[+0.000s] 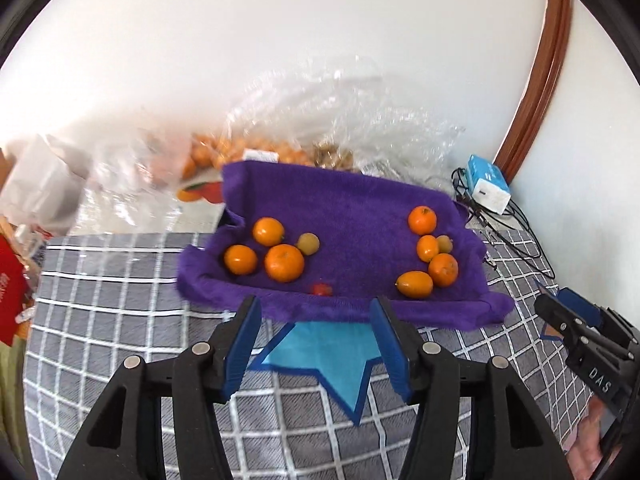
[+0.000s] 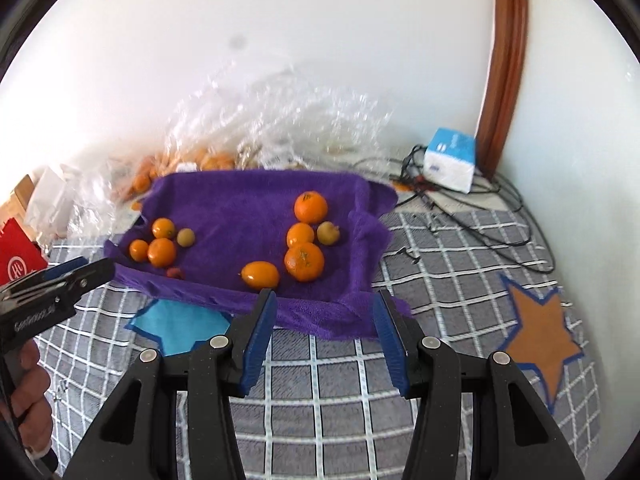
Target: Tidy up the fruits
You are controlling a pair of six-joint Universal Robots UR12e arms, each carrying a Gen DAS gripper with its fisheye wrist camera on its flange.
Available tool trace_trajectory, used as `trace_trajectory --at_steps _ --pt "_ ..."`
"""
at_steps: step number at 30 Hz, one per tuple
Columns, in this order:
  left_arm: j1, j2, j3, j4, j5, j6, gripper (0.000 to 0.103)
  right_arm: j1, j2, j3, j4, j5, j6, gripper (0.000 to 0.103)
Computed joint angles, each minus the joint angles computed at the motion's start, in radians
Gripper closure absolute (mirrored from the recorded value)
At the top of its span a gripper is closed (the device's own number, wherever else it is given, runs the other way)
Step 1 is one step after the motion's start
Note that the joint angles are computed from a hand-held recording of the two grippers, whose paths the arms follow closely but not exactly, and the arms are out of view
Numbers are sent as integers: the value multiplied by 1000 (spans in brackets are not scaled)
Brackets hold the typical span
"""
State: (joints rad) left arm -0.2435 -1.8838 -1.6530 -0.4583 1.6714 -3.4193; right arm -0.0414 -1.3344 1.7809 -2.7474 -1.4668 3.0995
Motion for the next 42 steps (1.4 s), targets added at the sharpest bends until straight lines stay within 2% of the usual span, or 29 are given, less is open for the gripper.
trace_trajectory --at_steps 7,8,10,11,13,19,26,42 --pt "-22 92 -94 90 60 -17 35 -19 -93 75 -22 14 13 51" --pt "-28 99 -101 96 73 -17 31 -21 -106 87 -25 14 12 48" --pt "-45 118 -125 126 113 -14 27 -26 -131 113 -40 13 12 31" --pt "-51 127 -134 133 132 -14 23 -29 -147 132 -61 19 5 30" --pt "-65 144 -153 152 161 -14 20 -32 -170 160 -98 18 3 19" --pt "-98 181 -190 181 215 -18 13 -34 -233 228 -165 13 -1 5" --pt "-121 196 -202 202 258 -11 11 -34 -269 260 -187 4 -2 2" --pt "-130 202 -211 188 285 -26 11 -40 -277 275 -192 10 -3 1"
